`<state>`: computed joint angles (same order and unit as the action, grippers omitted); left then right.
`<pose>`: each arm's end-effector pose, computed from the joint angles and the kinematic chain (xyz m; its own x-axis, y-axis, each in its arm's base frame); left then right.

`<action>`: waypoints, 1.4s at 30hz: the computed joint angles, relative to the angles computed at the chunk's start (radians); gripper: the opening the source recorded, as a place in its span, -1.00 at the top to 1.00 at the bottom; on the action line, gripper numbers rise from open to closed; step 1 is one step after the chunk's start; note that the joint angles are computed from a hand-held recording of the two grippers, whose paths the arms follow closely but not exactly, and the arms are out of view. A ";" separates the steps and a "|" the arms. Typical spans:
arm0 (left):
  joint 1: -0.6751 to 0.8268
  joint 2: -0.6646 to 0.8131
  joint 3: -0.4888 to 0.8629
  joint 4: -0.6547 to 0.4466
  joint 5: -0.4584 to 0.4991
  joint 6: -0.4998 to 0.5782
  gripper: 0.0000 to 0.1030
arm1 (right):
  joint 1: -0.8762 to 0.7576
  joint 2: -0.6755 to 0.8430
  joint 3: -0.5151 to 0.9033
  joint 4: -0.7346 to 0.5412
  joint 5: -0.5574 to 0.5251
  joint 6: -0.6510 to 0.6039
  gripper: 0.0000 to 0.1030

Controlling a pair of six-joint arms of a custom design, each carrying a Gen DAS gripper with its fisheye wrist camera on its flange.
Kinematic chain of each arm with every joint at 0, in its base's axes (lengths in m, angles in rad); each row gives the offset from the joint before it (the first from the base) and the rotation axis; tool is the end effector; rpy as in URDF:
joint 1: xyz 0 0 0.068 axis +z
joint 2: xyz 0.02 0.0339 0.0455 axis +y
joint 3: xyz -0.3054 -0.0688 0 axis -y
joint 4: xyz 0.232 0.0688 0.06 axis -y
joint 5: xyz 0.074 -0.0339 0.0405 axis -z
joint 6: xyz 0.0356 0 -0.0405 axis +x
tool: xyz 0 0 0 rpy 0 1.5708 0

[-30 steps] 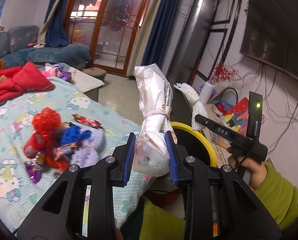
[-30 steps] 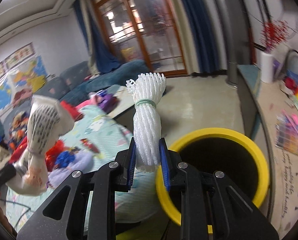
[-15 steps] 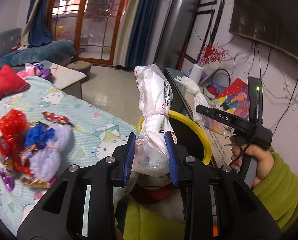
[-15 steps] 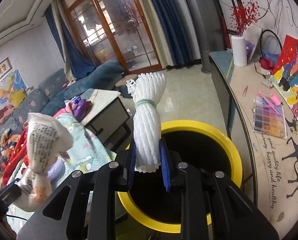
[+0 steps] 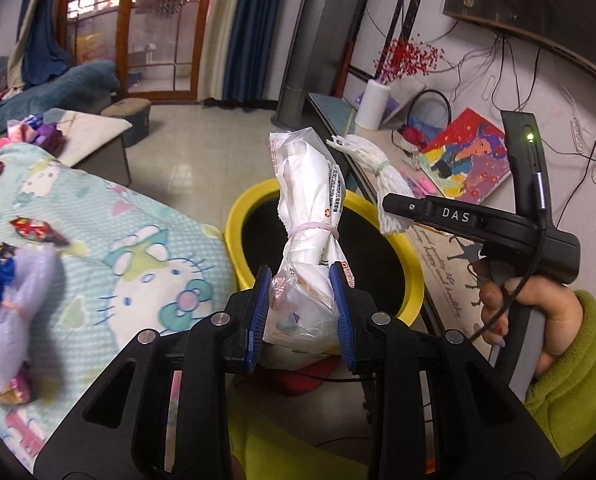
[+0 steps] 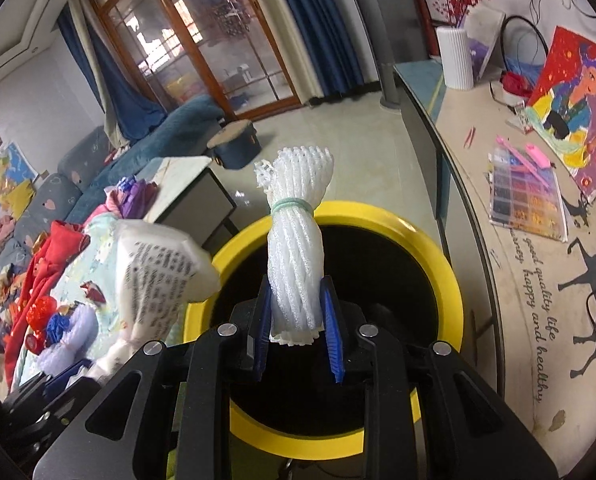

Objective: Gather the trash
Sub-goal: 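Open both tools to drop the bag and foam net into the bin, then move both tools back to the trash pile on the bedspread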

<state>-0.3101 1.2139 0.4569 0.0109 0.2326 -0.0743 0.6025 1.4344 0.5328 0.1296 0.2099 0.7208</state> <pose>0.1907 -0.0697 0.2102 -0.6786 0.1416 -0.7207 0.4089 0.8880 -0.2105 0.2081 0.1341 0.1954 -0.7164 0.2907 -0.6342 0.0553 0.9299 0.3637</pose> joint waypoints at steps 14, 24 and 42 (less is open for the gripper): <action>-0.056 0.182 0.025 0.134 -0.014 -0.051 0.22 | -0.095 0.034 -0.043 0.050 -0.080 0.030 0.16; 0.014 0.000 -0.018 0.101 -0.022 -0.072 -0.64 | -0.039 -0.009 -0.038 0.041 -0.018 0.046 0.02; 0.291 -0.369 -0.042 -0.109 0.022 0.053 -0.78 | 0.311 -0.022 0.122 0.002 0.211 0.015 -0.24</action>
